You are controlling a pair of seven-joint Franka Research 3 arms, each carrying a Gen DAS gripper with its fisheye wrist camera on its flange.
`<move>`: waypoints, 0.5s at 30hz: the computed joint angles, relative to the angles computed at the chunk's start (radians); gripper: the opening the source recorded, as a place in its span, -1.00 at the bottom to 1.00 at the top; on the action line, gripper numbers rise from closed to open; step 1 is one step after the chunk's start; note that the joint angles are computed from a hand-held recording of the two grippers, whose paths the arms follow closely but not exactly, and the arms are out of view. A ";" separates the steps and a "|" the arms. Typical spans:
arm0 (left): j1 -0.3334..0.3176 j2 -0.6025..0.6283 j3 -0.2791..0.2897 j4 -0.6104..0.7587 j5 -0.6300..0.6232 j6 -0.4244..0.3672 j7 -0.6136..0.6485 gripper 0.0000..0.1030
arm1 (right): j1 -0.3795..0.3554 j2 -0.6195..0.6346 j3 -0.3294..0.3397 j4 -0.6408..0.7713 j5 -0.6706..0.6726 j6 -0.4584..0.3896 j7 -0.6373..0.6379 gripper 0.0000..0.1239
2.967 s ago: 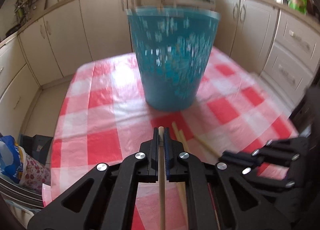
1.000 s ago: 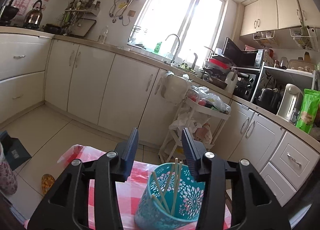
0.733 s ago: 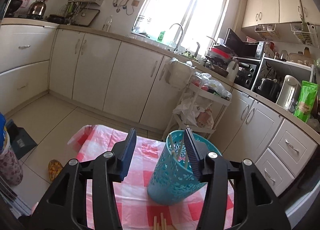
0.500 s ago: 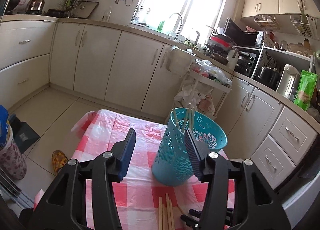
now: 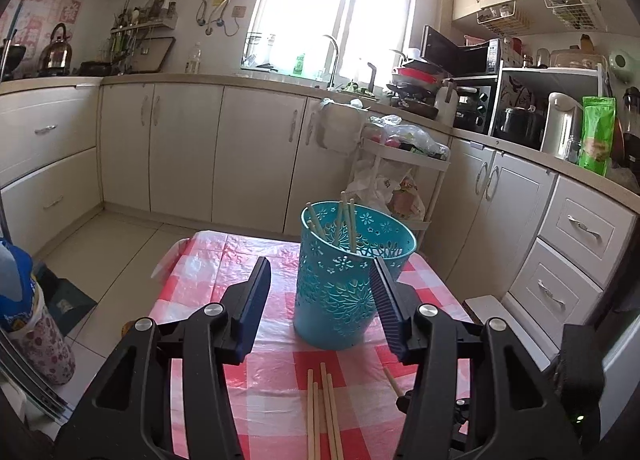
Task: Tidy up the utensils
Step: 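Lift the right gripper's chopstick over the teal bin and release it inside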
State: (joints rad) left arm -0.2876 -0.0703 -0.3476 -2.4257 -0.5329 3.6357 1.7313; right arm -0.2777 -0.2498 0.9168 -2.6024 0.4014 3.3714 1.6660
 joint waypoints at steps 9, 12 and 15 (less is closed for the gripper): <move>0.014 -0.072 -0.023 -0.041 0.074 0.024 -0.086 -0.01 | 0.206 -0.025 -0.161 -0.059 0.069 0.283 0.000 -0.90; 0.022 -0.085 -0.027 -0.039 0.119 0.023 -0.132 0.00 | 0.261 -0.012 -0.217 -0.050 0.068 0.331 0.003 -0.90; 0.025 -0.087 -0.019 -0.026 0.182 0.016 -0.193 0.03 | 0.314 0.008 -0.283 -0.040 0.042 0.367 0.024 -0.90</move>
State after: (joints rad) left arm -0.2628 -0.1568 -0.3669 -2.4519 -0.3506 3.6514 1.5380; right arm 0.0364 -0.2422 0.6341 -2.6426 0.4435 3.7387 1.6897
